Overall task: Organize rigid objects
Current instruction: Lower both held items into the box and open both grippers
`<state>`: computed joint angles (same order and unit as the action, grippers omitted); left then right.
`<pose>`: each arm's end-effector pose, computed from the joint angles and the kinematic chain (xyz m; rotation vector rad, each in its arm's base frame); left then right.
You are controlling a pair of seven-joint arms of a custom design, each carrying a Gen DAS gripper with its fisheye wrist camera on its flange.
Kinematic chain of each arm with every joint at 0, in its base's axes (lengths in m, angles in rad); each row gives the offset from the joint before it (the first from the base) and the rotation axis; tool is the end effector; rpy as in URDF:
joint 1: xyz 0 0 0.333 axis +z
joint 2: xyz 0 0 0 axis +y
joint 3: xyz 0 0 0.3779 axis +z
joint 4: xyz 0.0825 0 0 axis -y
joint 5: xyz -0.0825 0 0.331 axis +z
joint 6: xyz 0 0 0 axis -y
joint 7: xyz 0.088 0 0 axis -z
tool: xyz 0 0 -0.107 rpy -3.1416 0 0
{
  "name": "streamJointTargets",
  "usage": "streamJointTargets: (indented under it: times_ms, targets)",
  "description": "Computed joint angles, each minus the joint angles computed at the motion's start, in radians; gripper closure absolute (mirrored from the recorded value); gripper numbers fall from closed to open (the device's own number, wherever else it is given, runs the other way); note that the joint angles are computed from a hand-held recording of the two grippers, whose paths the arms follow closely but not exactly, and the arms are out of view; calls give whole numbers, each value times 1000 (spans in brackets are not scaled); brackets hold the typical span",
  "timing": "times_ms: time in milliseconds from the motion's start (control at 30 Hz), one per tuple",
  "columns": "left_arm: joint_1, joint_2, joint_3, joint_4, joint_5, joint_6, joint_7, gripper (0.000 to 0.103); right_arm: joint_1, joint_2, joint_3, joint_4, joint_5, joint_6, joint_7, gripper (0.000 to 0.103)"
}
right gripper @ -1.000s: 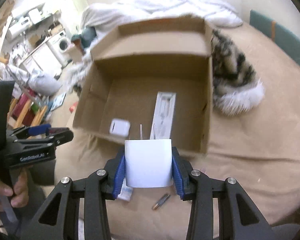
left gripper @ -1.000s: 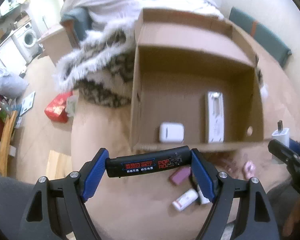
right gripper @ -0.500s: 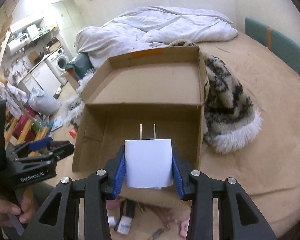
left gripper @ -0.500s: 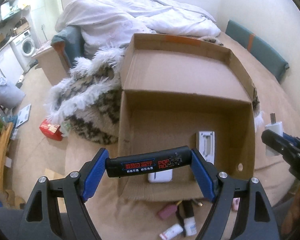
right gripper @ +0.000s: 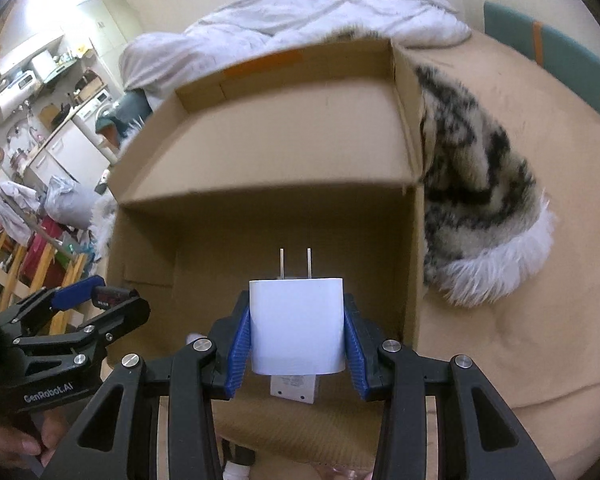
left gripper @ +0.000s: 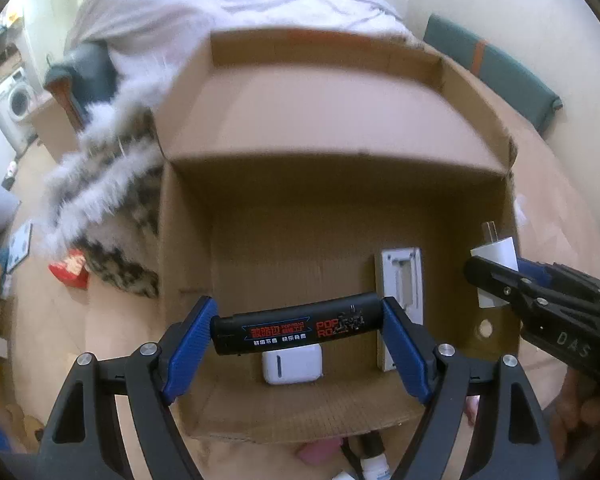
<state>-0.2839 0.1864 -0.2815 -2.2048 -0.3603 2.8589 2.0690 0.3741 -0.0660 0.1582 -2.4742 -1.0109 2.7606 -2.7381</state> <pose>0.4881 -0.2768 0.4479 -1.1941 2.6485 -0.7314 0.3652 0.2574 0.4409 -1.2680 2.2627 -0.4470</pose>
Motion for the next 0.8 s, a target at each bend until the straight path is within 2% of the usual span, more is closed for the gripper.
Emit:
streamJointTargets:
  times_ms: [100,433,600,733,767,800]
  targets:
    - [-14,26,21,11,42,-32,-50,23,5,29,-4,1,40,18,-39,59]
    - [-42,59,57,0,154,-14,-160,23,49,132,-21,56,273,-12,-300,59]
    - [-46,64,66,-6,201,2,-196,23,69,152,-32,66,321,-14,-351,59]
    - [-33,66,54,-1,197,-18,-198,22,74,161,-41,62,348,6,-362,59]
    - [-28,65,47,-1,189,-21,-190,21,74,162,-43,63,354,8,-364,59]
    - [-18,64,35,-2,172,-22,-175,14,75,162,-45,62,359,11,-366,59]
